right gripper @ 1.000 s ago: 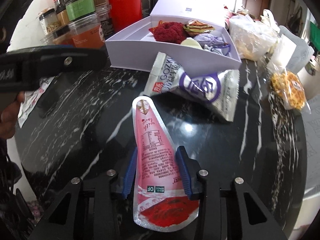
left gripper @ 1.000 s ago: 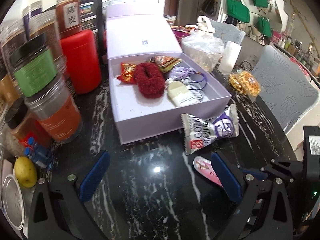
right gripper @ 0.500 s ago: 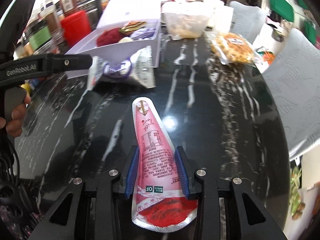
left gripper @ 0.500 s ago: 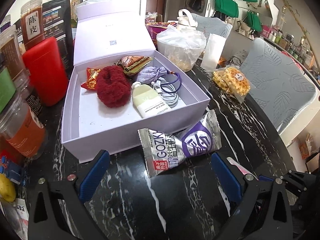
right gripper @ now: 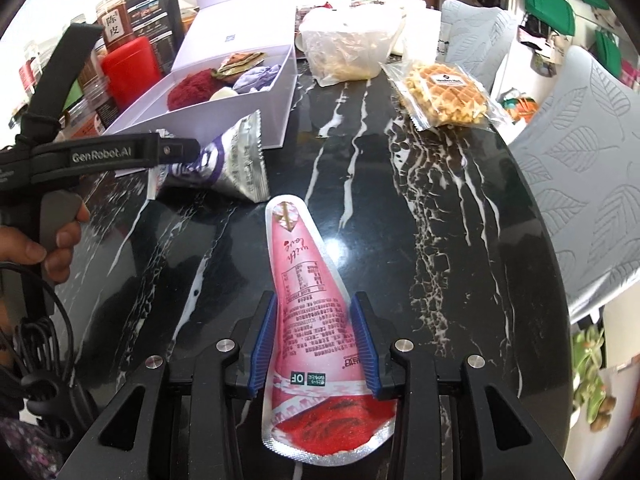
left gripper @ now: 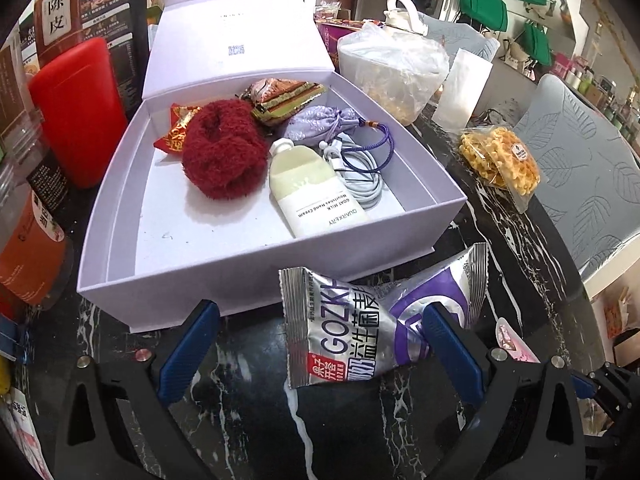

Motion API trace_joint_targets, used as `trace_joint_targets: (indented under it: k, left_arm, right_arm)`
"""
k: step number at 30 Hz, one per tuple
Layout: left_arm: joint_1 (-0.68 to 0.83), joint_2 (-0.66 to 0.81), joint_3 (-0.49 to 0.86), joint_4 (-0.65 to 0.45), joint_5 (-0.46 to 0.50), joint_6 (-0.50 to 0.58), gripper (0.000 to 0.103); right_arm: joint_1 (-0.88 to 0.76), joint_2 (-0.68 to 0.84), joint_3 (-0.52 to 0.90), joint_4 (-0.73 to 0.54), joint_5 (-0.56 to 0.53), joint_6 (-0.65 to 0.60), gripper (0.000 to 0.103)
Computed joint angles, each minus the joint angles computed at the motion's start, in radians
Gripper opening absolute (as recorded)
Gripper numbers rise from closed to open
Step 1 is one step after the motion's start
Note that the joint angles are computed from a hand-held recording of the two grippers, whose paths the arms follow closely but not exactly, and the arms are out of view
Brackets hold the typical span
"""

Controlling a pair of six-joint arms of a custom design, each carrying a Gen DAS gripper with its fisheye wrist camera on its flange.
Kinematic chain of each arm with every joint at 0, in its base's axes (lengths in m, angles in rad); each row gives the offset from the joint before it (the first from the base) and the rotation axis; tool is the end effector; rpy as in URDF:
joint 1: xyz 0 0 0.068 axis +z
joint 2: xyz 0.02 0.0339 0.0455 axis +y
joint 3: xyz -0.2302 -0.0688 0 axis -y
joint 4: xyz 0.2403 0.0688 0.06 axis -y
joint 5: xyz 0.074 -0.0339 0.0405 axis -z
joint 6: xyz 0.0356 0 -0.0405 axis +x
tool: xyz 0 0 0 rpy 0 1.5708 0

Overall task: Organize soft objects
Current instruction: 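Close the left gripper on the silver-purple GOZK bag while the right gripper holds the pouch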

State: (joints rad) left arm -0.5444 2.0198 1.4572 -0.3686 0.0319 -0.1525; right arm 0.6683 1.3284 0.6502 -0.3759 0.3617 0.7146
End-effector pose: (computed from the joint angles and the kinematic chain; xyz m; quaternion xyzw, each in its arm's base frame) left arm 0.3592 -0.2188 0.1555 0.1897 0.9300 -0.1216 0.2903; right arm 0.1982 0.1404 0.1396 0.0680 0.9497 0.0263 0.3045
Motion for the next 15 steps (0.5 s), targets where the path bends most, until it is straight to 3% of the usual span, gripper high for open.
trace_joint_targets:
  k: [15]
  left_arm:
    - [-0.042, -0.082, -0.100, 0.002, 0.053, 0.035, 0.103]
  right_arm:
    - [0.021, -0.032, -0.023, -0.017, 0.021, 0.031, 0.038]
